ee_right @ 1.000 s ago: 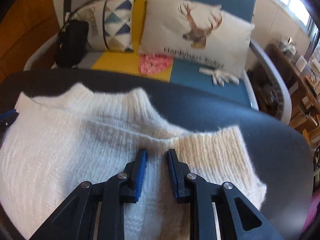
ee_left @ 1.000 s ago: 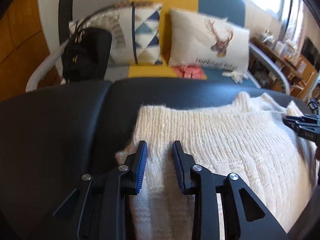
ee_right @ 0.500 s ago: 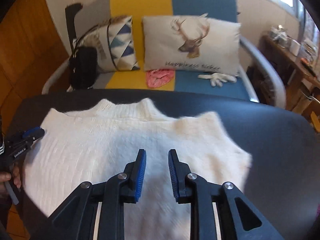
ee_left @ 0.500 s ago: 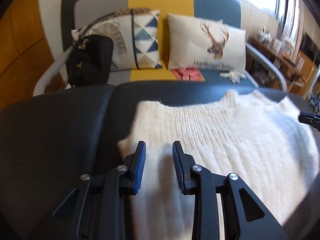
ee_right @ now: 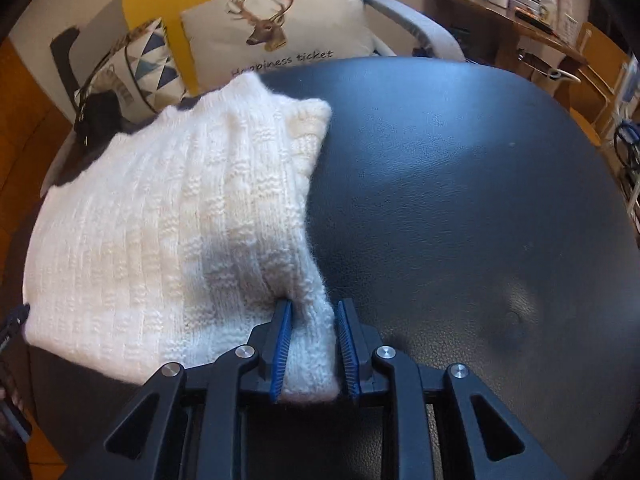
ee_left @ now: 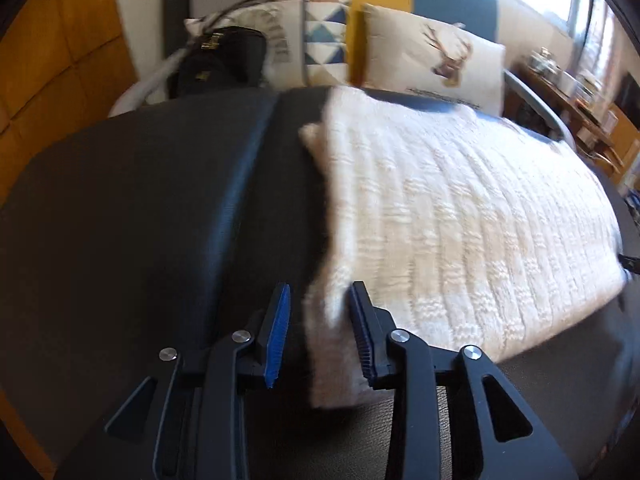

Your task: Fold clothes

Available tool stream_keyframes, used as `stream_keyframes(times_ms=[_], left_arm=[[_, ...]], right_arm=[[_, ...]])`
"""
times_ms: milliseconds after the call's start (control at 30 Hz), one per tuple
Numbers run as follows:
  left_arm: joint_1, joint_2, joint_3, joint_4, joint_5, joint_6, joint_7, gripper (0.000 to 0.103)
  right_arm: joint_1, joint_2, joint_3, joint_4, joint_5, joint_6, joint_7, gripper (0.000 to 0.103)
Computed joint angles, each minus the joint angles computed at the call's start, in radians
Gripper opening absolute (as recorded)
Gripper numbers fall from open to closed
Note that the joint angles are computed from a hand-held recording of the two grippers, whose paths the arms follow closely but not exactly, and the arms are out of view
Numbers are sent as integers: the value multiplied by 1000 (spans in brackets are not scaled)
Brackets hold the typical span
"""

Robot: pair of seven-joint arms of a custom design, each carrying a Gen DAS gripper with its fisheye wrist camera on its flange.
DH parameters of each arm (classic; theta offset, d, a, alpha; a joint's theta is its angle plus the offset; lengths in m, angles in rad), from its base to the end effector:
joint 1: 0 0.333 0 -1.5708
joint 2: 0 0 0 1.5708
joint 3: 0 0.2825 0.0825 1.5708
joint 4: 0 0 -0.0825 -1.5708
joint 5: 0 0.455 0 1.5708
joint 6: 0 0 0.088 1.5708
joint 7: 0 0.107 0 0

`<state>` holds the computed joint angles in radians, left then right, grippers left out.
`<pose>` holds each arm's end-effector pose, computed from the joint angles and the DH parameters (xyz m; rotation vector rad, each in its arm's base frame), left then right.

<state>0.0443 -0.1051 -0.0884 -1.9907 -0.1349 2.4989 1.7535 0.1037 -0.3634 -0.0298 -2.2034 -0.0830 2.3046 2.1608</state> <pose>0.6435 -0.0290 0.5230 -1.7446 2.0215 -0.6608 0.5626 0.0390 0.5286 -1.4207 2.3299 -0.3610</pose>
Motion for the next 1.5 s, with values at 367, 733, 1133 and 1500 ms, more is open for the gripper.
stream_keyframes(times_ms=[367,733,1133,1500], left_arm=[[12,-60,10,-73,-49,-30,30,34],[0,-96,77,-93,-341,-64,277,35],[3,-34,41,-30,-383,-113,335,12],[42,-122,46,-101,-277,-91,240,13]], right_arm=[[47,85,49,102,-64,-74,-27,23],[124,113,46,134,43,89,-157,23],[150,277,88,260,-1,3,-154,23],[154,253,70,265,153,-29,-320,19]])
